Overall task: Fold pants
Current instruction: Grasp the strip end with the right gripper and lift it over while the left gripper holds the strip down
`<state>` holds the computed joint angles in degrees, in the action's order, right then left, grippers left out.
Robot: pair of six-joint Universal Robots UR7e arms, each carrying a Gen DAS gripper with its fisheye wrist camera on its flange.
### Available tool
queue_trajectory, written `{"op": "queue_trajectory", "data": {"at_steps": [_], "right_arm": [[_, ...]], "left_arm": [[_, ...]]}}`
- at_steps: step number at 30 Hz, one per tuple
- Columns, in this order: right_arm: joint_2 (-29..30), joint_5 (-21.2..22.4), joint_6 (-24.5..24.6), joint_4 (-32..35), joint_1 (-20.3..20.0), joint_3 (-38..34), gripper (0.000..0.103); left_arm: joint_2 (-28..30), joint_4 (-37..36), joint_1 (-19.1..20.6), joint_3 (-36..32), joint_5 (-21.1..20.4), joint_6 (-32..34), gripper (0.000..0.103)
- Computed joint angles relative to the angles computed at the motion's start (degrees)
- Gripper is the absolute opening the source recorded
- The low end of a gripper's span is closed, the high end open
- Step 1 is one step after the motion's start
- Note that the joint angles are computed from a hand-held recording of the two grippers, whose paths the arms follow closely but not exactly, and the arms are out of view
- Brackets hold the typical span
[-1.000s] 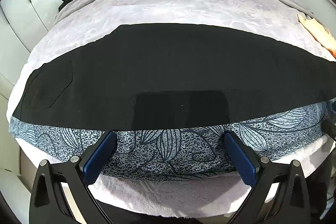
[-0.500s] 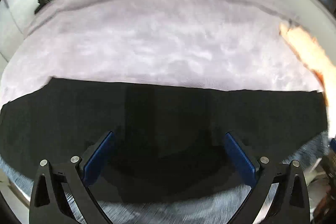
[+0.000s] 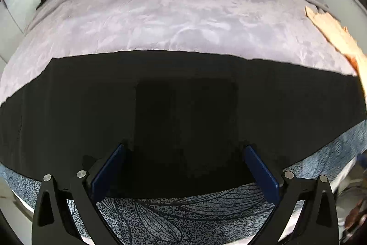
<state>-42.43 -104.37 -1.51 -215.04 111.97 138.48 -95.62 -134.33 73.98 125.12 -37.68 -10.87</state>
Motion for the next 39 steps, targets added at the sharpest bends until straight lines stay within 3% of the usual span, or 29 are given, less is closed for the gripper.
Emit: {"op": "queue_trajectory", "data": {"at_steps": [6, 10, 14, 17, 21, 23, 27, 28, 30, 31, 33, 37, 39], "right_arm": [[3.12, 2.66, -3.19, -10.2, -0.43, -0.04, 0.102], [3.55, -0.01, -3.33, -8.67, 0.64, -1.37, 0.102], [4.13, 3.36, -5.08, -8.19, -1.28, -3.06, 0.102], [4.83, -0.14, -6.57, -4.49, 0.2, -5.87, 0.102], [5.19, -3.44, -9.25, -7.95, 2.75, -7.42, 0.102], [4.7, -4.73, -10.47, -5.62, 3.54, -8.9, 0.102], [2.82, -4.61, -2.57, 13.55, -0.07, -12.37, 0.102], [2.18, -4.43, -3.04, 14.75, 0.31, -12.38, 0.102], [0.9, 1.8, -2.92, 15.89, -0.2, -11.08, 0.101], [0.57, 4.44, -2.1, 15.84, -0.6, -10.39, 0.101], [1.0, 4.52, -0.54, 14.1, -0.28, -9.41, 0.1], [3.18, 6.48, 5.39, 1.49, -1.24, -4.68, 0.099], [4.17, 7.1, 5.49, -1.36, -1.25, -3.8, 0.099]], "left_arm": [[0.53, 1.26, -0.06, -0.44, 1.21, -2.6, 0.103], [0.73, 0.12, -0.33, 0.29, 2.21, -2.53, 0.103], [0.88, 0.06, -0.47, 0.44, 2.62, -2.89, 0.103], [0.72, -0.01, -0.41, 0.47, 2.29, -2.81, 0.103], [0.81, -1.27, -0.33, 0.8, 2.31, -2.13, 0.103], [0.83, -1.68, -0.27, 0.93, 2.36, -1.85, 0.103], [1.24, -1.83, -0.24, 0.78, 2.65, -2.03, 0.103], [1.17, -1.89, -0.3, 0.83, 2.65, -1.97, 0.103], [1.21, -2.33, -0.18, 0.85, 2.53, -1.68, 0.103], [1.35, -2.44, -0.16, 0.84, 2.65, -1.76, 0.103], [1.64, -2.76, -0.14, 0.76, 2.83, -1.88, 0.103], [1.73, -3.1, 0.07, 0.59, 2.46, -1.24, 0.103], [1.68, -3.43, 0.15, 0.67, 2.42, -0.93, 0.103]]}}
